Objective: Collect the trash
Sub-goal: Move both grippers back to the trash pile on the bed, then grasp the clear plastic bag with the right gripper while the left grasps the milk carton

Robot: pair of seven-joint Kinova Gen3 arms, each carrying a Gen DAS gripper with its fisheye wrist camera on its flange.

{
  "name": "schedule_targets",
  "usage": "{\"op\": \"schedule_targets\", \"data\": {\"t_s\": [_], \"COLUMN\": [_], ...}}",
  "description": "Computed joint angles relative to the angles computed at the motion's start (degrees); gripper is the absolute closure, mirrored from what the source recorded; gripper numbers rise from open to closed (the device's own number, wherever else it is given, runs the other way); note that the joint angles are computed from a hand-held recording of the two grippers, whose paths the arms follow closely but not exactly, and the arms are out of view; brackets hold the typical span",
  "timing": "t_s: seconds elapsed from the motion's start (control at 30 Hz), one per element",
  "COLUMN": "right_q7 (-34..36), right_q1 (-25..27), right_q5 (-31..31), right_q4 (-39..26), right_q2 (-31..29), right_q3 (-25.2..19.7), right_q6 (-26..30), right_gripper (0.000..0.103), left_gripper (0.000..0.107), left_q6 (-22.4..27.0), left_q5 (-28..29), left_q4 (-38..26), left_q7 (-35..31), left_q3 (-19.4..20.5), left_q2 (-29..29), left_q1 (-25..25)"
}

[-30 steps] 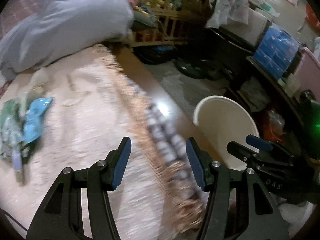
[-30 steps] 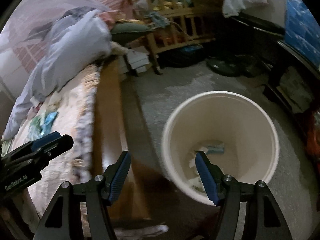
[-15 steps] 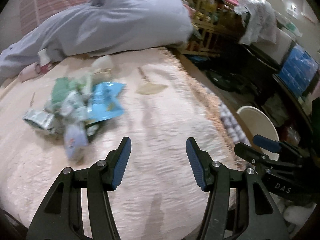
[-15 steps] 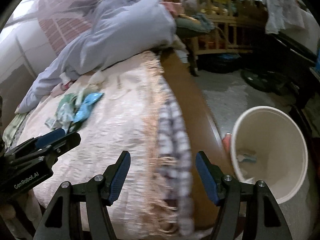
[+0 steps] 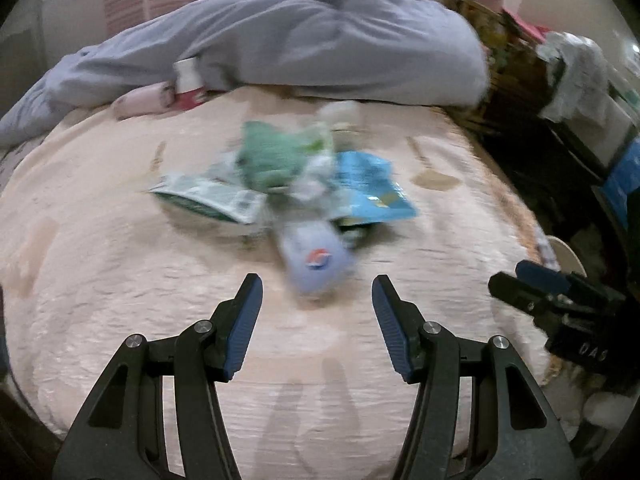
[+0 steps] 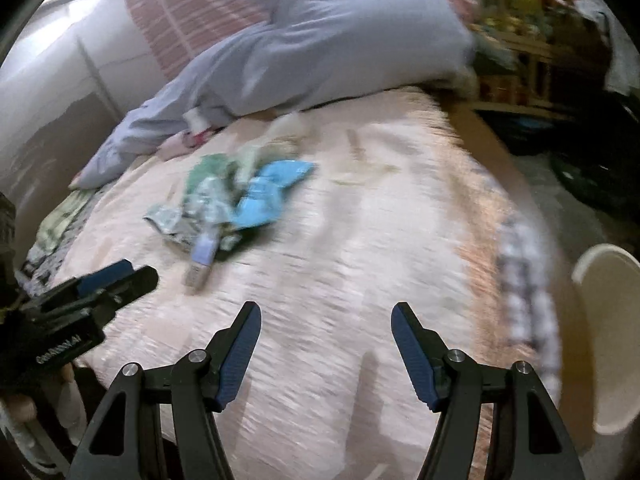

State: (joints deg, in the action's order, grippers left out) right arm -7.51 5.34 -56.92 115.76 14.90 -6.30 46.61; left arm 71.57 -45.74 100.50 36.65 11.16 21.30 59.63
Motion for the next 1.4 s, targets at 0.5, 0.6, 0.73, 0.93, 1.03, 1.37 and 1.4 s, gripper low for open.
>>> {"op": "schedule_targets", "data": {"t_s": [0.5, 0.6, 0.73, 0.93, 1.03, 1.37, 1.4], "right_q7": [-9.1, -12.2, -14.2, -6.6, -4.2, -0.1, 0.2], "right_q1": [-14.3, -16.5, -14.9, -8.1, -6.3, -5.2, -5.1], "right_q5": [1.7, 4.6, 6.5, 3.0, 1.4, -0.9, -1.1], "right_q4": [-11.2, -13.3, -15.7, -11.4, -10.2, -8.5, -8.3], "right_q2": [9.3, 11.3, 13.9, 11.0, 9.9, 8.5, 8.5], "right_q3": [-9.0, -10.2, -12.5, -15.0, -13.5, -8.7, -8.4], "right_q6": [-5.6, -8.2, -6.3, -6.3, -4.3, 1.0, 1.2], "right_gripper": [0.038, 0.039, 0.076, 0.078, 0.078, 0.078, 0.078], "left_gripper": [0.052, 0.052, 0.052, 0.052, 0.051, 0.047, 0.047], "left_q6": [-5.7, -8.1, -11.8, -16.4, -20.0, -27.6, -27.6], "left_q5": [2.5, 1.3, -1.4, -6.3, -9.0, -11.2, -12.1], "left_q4": [17.0, 19.0, 21.5, 23.6, 24.4, 24.8, 25.3], "left_q7": [15.6, 17.9, 21.3, 26.7, 28.7, 30.2, 30.9], "left_q3": [3.2, 3.7, 3.9, 3.4, 2.1, -1.9, -1.9], "left_q2": [-10.6, -11.8, -13.1, -13.3, -13.0, -9.6, -9.7], "left_q1": [-6.7, -8.6, -10.9, -14.2, -16.6, -20.2, -19.7]}}
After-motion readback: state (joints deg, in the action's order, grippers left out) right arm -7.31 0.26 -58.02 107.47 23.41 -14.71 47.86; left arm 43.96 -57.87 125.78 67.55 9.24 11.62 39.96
